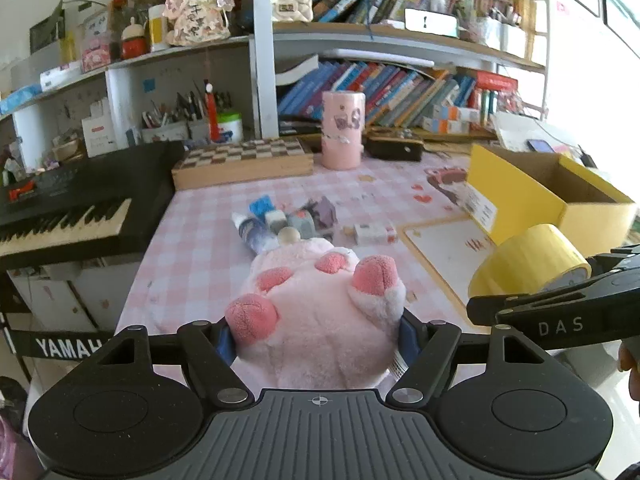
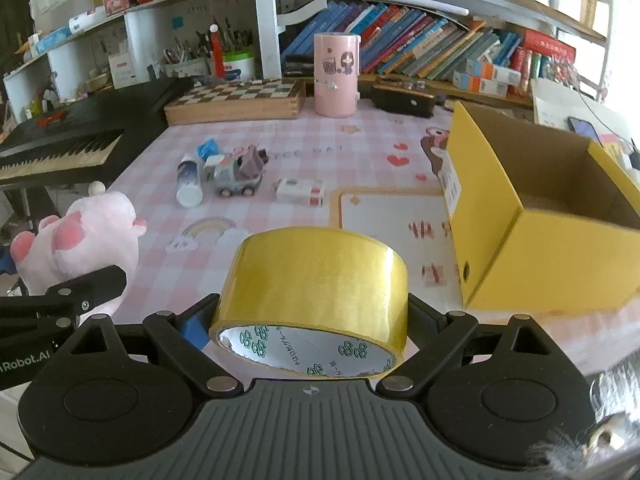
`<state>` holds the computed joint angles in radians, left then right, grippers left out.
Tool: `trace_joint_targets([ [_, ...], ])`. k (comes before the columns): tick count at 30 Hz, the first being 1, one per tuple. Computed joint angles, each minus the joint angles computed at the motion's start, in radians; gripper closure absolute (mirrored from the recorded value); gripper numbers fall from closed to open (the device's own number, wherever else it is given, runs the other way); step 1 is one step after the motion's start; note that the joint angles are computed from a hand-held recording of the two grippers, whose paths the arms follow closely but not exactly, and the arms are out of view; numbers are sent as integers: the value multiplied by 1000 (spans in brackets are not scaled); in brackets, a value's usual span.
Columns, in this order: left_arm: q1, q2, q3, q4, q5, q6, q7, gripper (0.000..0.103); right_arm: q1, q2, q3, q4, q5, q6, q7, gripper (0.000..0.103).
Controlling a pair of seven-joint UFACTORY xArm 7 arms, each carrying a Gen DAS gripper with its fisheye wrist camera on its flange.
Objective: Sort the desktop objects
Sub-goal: 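Lift and carry the tape roll and plush pig toward the yellow box with both tools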
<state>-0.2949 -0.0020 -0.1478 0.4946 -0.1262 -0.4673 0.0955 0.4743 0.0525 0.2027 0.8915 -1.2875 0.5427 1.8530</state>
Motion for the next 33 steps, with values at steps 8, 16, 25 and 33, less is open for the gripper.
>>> trace_joint_targets([
  [8,22,-116,44,-135,241,-1,-139,30,61,-49,62,-63,64,78,83,10],
  [16,1,-188,125,-212,469,-5,-258,30,112,-89,115,-112,141,157,170,10],
  [25,-12,-201,164,-222,650,-38,-332,30,138,-145,160,-163,215,235,238,10],
  [33,-12,-174,162,-195,781,-63,-391,30,145,-197,195,-206,290,297,279,10],
])
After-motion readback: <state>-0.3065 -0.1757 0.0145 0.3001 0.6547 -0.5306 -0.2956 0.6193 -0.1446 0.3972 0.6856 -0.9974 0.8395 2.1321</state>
